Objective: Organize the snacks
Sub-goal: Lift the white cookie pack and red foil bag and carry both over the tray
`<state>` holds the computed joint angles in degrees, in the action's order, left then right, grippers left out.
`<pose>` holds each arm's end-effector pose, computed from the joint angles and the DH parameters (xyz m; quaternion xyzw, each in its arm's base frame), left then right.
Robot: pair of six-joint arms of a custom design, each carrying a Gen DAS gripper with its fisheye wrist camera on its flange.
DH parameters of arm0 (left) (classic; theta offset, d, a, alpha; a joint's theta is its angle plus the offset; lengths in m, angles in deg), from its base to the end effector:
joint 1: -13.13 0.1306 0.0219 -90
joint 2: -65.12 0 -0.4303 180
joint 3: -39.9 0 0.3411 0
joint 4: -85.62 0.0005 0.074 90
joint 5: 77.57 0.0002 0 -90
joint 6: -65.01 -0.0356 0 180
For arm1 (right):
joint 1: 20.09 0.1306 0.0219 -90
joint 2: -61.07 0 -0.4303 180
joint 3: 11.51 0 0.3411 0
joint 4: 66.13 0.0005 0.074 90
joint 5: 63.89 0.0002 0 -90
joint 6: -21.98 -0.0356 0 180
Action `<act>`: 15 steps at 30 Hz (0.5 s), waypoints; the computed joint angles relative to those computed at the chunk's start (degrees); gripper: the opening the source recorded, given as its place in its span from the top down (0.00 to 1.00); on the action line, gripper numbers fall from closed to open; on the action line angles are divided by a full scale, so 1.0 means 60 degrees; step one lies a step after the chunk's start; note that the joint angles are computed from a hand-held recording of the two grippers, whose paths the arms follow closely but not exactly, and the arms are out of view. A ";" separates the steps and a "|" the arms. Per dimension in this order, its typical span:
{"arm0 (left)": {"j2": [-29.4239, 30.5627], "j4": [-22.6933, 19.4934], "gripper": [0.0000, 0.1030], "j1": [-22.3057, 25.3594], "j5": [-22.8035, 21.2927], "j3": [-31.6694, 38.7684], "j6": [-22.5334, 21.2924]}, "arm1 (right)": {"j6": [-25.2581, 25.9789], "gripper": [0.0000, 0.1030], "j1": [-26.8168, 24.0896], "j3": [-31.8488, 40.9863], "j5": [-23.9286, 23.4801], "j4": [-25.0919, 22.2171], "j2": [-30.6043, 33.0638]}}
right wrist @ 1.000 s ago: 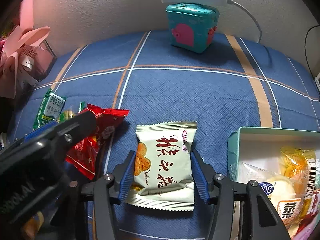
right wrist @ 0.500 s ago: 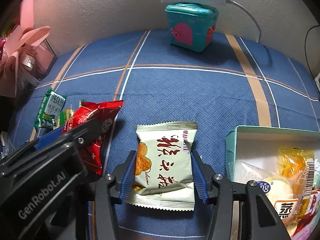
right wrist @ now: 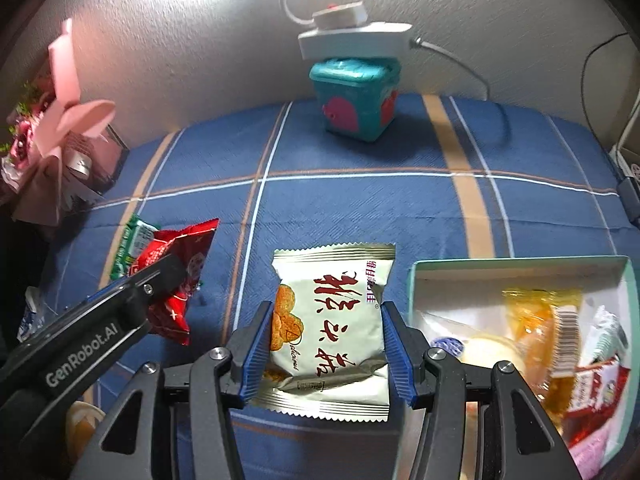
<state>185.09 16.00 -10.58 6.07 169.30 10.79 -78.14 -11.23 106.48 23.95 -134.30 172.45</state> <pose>0.5760 -0.2492 0.4642 -0.1156 0.9580 -0.0809 0.2496 0.5627 0.0886 0.4741 0.0060 0.9692 0.0585 0.2392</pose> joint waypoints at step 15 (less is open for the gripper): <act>-0.0695 -0.0745 0.54 -0.0892 -0.0977 0.0268 0.0152 | -0.0025 0.46 -0.0366 -0.0369 0.0106 -0.0530 -0.1283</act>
<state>180.92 11.53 -15.93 0.21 170.91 11.70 -78.29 -13.43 104.26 24.59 -137.48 164.76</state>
